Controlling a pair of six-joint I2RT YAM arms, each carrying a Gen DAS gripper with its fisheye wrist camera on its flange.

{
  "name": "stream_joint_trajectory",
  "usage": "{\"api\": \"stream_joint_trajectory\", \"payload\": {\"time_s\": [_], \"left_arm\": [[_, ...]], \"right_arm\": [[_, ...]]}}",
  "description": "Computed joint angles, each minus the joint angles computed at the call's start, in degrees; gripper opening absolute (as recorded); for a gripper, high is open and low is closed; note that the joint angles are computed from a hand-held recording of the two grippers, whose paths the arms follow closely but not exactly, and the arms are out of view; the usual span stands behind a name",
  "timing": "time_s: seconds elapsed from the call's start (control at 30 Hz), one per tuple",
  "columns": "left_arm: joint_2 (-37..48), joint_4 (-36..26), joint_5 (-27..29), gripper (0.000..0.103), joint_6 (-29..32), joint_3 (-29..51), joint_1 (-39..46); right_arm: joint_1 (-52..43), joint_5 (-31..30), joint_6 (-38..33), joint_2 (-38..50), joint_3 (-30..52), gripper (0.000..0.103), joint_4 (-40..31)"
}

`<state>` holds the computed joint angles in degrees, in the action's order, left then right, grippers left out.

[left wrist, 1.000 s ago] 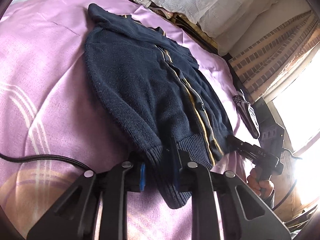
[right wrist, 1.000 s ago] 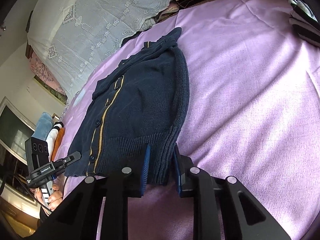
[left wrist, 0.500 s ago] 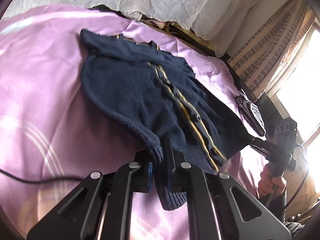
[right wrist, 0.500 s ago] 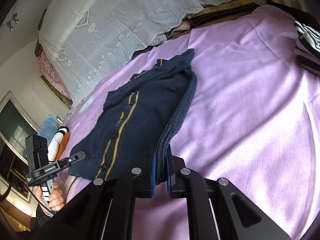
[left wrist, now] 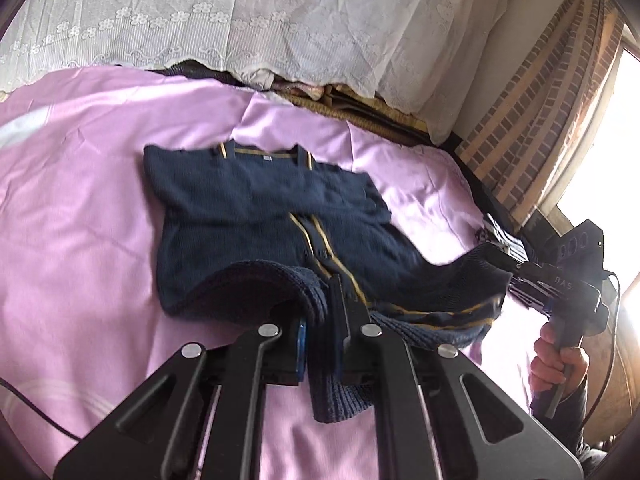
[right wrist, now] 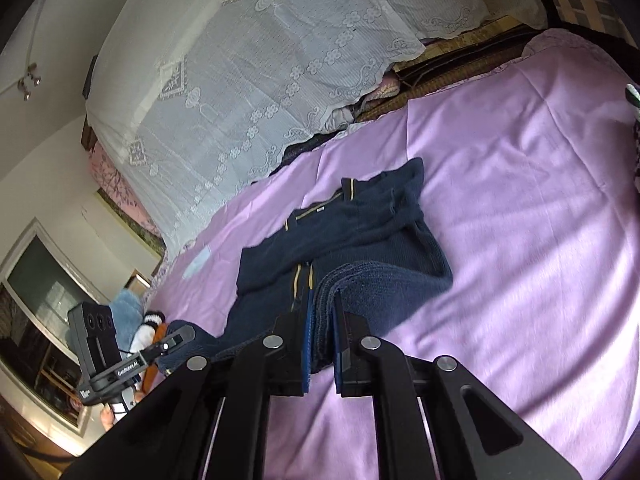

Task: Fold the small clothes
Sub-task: 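Lift the held hem and fold it over toward the collar with both tools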

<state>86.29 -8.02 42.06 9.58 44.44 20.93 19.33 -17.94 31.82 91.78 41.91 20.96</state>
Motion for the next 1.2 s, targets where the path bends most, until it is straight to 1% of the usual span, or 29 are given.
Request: {"api": "stream_joint_trajectory", "payload": {"time_s": [0.2, 0.53, 0.77, 0.97, 1.07, 1.2], "left_arm": [[3.3, 0.8, -1.4, 0.009, -2.9, 6.1, -1.2], [13.1, 1.7, -3.7, 0.009, -8.8, 19.3, -2.6], [20.2, 0.9, -5.7, 0.008, -10.8, 28.6, -3.7], [28.2, -0.2, -8.9, 0.008, -12.8, 37.9, -4.7], [32.9, -1.4, -11.3, 0.008, -13.5, 43.4, -5.5], [39.3, -3.9, -13.0, 0.008, -14.5, 50.5, -6.1]], "right_arm": [[-0.9, -0.4, 2.1, 6.5, 9.5, 0.009, -1.9], [-0.2, 2.0, 1.6, 16.4, 26.9, 0.009, -7.3], [-0.1, 3.6, 1.3, 24.5, 38.7, 0.008, -10.5], [-1.3, 3.4, 2.5, 35.0, 53.6, 0.009, -15.4], [-2.0, 3.1, 3.1, 42.0, 63.9, 0.008, -20.1], [-2.5, 2.1, 3.8, 53.2, 81.5, 0.008, -29.0]]}}
